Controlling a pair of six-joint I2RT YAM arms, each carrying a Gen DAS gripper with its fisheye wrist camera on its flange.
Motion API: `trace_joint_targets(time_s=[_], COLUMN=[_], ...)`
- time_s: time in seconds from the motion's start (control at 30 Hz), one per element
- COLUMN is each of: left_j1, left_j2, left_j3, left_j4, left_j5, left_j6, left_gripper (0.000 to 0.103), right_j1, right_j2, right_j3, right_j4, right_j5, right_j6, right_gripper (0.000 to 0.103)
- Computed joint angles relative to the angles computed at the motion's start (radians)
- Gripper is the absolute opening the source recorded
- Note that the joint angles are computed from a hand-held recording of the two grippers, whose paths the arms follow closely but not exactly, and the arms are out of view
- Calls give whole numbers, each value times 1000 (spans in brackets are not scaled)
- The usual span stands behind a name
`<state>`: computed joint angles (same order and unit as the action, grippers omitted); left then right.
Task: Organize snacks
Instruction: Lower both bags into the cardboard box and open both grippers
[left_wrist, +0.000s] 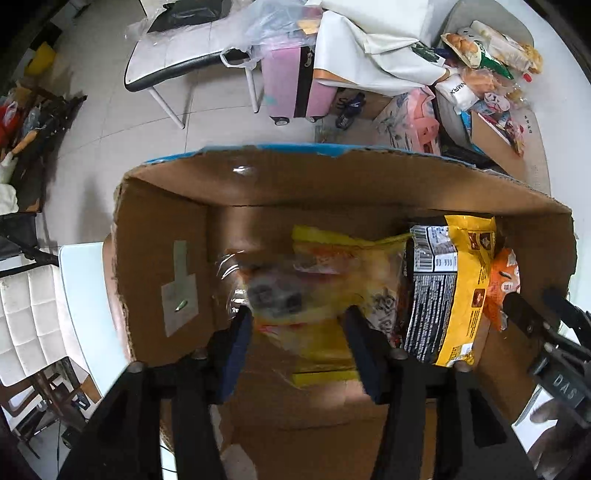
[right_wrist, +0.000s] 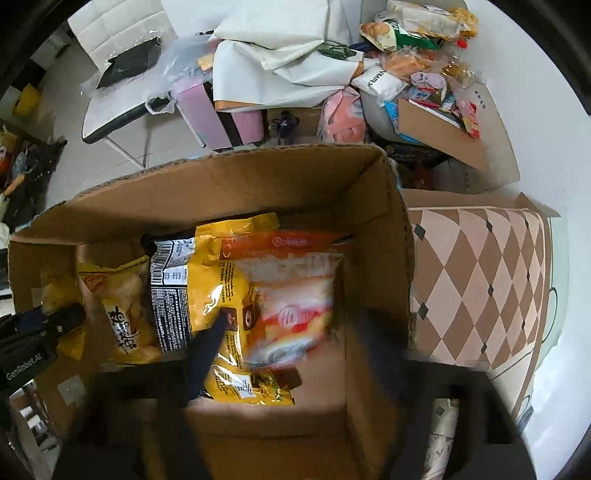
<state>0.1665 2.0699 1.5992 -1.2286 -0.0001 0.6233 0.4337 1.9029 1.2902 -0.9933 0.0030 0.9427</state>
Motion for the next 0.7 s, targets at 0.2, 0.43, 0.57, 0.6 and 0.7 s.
trace_joint_targets(time_s=[0.2, 0.43, 0.57, 0.6, 0.7], left_j1=[-8, 27, 77, 87, 120], left_j2=[-29, -112, -192, -220, -305], left_j3=[-22, -68, -123, -147, -213], left_j4=[13, -3, -9, 3, 36], left_j5=[1, 52, 80, 83, 93], left_j6=[3, 32, 42, 54, 92], left_gripper=[81, 83, 83, 83, 83], right_j1=[28, 75, 122, 141, 192], right_j2=[15, -42, -91, -106, -139], right_j3=[19, 2, -7, -9, -3], right_j4=[-5, -9, -20, -30, -58], right_j5=[4, -6, 20, 34, 62], right_j6=[7, 58, 105, 120, 161], right_gripper=[91, 92, 92, 92, 92])
